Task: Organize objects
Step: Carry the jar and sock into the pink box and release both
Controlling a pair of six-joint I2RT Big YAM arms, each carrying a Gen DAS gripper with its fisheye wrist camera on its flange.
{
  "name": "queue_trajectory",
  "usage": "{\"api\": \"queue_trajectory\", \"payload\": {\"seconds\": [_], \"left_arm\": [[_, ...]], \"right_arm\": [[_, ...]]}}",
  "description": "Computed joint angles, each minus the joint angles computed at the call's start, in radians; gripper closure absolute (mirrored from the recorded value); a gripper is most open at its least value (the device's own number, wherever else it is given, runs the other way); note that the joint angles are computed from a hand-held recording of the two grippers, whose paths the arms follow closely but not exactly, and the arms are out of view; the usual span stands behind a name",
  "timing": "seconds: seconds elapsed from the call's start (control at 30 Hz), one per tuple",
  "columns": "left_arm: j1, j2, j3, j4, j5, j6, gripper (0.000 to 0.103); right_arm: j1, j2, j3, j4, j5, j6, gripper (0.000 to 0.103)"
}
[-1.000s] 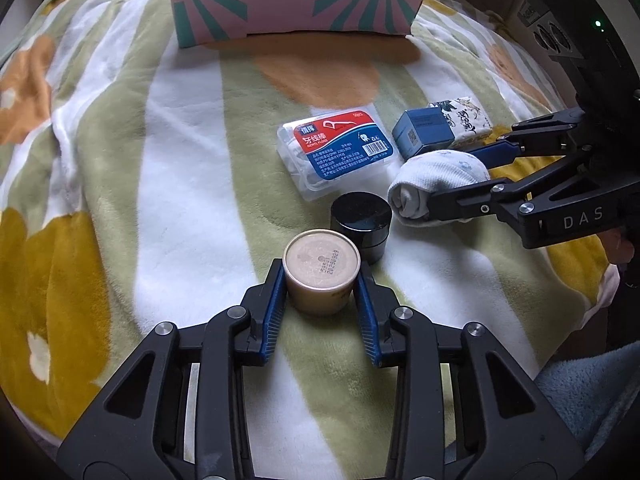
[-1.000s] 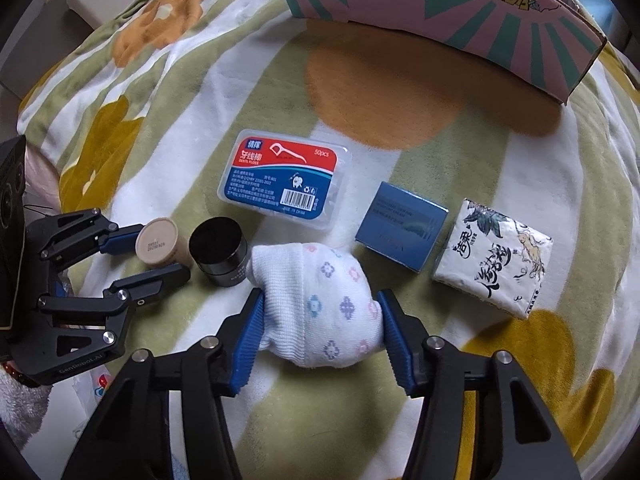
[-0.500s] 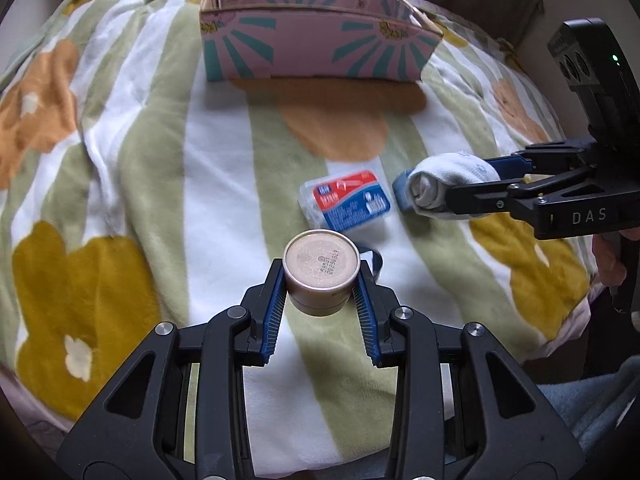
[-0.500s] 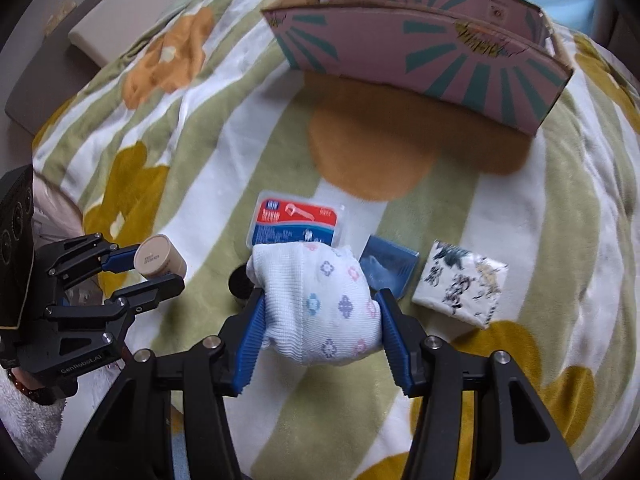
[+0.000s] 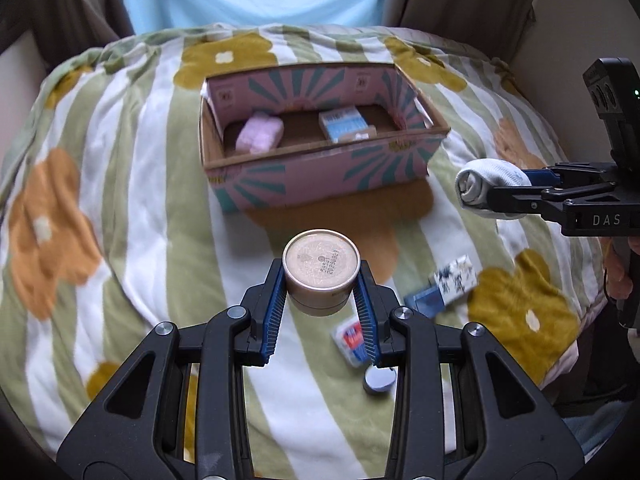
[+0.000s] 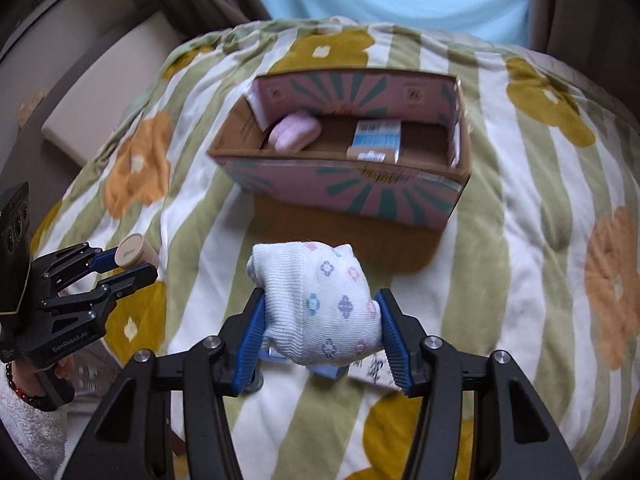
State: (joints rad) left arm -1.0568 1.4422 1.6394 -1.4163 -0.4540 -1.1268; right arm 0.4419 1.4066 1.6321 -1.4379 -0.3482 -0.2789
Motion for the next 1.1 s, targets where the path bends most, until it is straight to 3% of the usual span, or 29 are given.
{"api": "queue_trajectory", "payload": {"seconds": [0.2,0.47,0.73,0.93,1.1], "left_arm": [[0.162,0.047,0.099,0.015,0.068,0.213,0.072],[0.352,0.12,0.14,0.122,0.213,0.389,0.073],[0.45,0.222,0.175,0.173,0.3,0.486,0.073],[0.477,0.275,0.176,0.212,0.365,0.508,0.073],[0.48,0.302,0.192,0.2,0.354,0.53,0.073]], "right_arm": [[0.008,0.118,0.187,0.019,0.029,0.065,0.053],[0.033,0.321,0.438,0.017,0.079,0.163,0.053],[0.047,0.473,0.596,-0.01,0.099,0.238,0.053],[0.056,0.504,0.595,0.009,0.147,0.263,0.053],[0.056,0.52,0.594,0.02,0.17,0.267,0.053]]}}
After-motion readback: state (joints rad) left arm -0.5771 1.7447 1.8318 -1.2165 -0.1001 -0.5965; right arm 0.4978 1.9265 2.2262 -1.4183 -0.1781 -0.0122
